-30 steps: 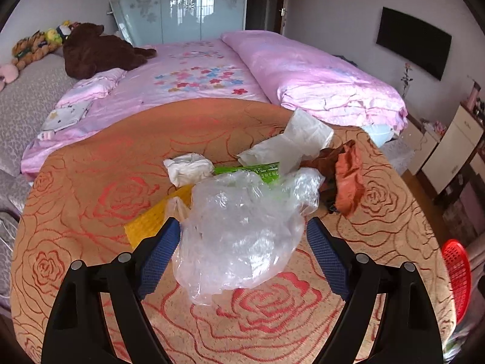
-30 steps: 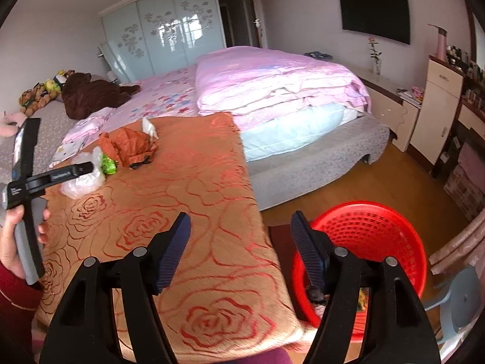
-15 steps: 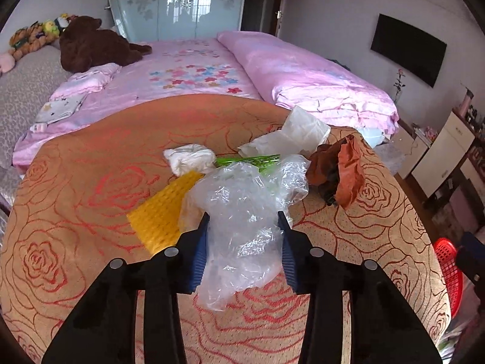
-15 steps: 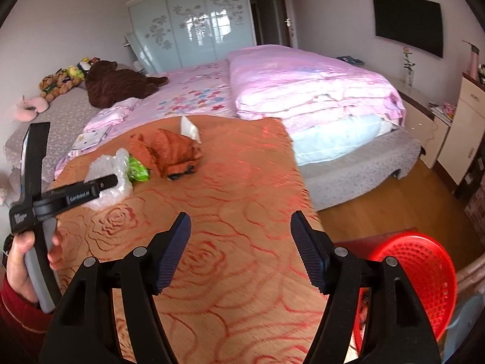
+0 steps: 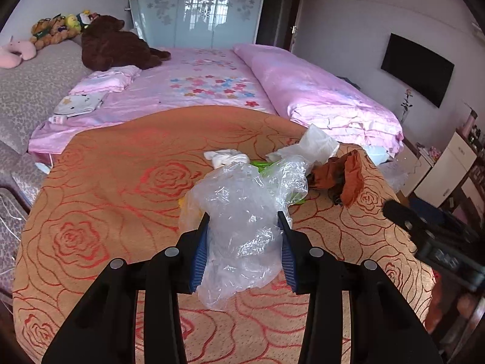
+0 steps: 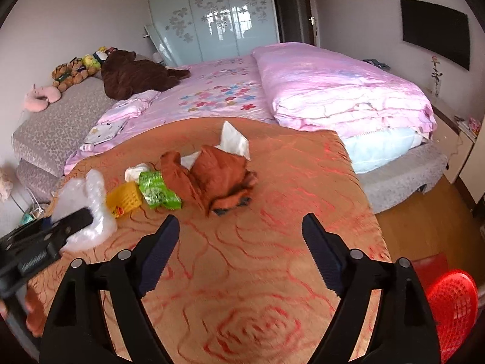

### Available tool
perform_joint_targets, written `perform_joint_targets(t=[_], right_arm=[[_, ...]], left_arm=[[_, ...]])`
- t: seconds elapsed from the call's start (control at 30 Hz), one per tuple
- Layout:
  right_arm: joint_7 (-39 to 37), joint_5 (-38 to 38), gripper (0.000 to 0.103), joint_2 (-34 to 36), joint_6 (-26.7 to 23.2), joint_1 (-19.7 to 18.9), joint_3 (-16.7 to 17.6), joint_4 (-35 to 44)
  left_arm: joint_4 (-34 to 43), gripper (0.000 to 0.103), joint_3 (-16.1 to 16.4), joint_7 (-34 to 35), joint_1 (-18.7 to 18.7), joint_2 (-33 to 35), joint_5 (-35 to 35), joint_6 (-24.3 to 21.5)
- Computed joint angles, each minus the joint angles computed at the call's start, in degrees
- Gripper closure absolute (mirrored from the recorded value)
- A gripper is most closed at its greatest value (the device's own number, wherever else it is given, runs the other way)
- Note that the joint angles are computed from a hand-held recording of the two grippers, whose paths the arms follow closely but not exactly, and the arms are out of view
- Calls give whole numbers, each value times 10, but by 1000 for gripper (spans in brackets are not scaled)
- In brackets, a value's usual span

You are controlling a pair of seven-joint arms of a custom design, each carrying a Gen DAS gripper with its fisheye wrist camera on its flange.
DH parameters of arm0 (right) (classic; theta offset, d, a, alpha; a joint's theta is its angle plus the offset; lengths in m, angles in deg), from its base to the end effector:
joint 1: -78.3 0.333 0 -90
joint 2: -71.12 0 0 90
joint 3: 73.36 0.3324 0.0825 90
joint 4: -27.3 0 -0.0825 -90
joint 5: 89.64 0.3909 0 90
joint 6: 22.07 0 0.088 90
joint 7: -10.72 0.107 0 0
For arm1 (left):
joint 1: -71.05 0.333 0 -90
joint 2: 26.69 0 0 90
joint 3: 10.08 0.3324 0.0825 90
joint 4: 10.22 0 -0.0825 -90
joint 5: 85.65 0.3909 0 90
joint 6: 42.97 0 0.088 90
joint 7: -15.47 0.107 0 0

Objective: Collect trash
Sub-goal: 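Grasp the brown cloth with the right tool and lift it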

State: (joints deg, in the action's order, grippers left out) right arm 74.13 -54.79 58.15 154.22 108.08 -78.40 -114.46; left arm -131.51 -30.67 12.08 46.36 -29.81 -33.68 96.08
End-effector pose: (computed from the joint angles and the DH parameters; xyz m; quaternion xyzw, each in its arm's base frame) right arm 0.4666 0.1622 0.4748 -0.7342 0.5423 -0.1715 0.3707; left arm 0.4008 -0.4045 0.4883 -0.7244 0.5721 -0.2889 0.2539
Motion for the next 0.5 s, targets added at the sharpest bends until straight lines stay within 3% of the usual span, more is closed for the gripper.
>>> perform_joint_targets(t=[0.23,0.5], right_arm=[[6,2,19,62,-14,-14,28,63],[119,-123,19,112,-10,-82,90,100]], left_arm=[[-6,64,-1,2,2,-7,-7,-5],[-29,64,-2,-6,11,-24,-14,10]])
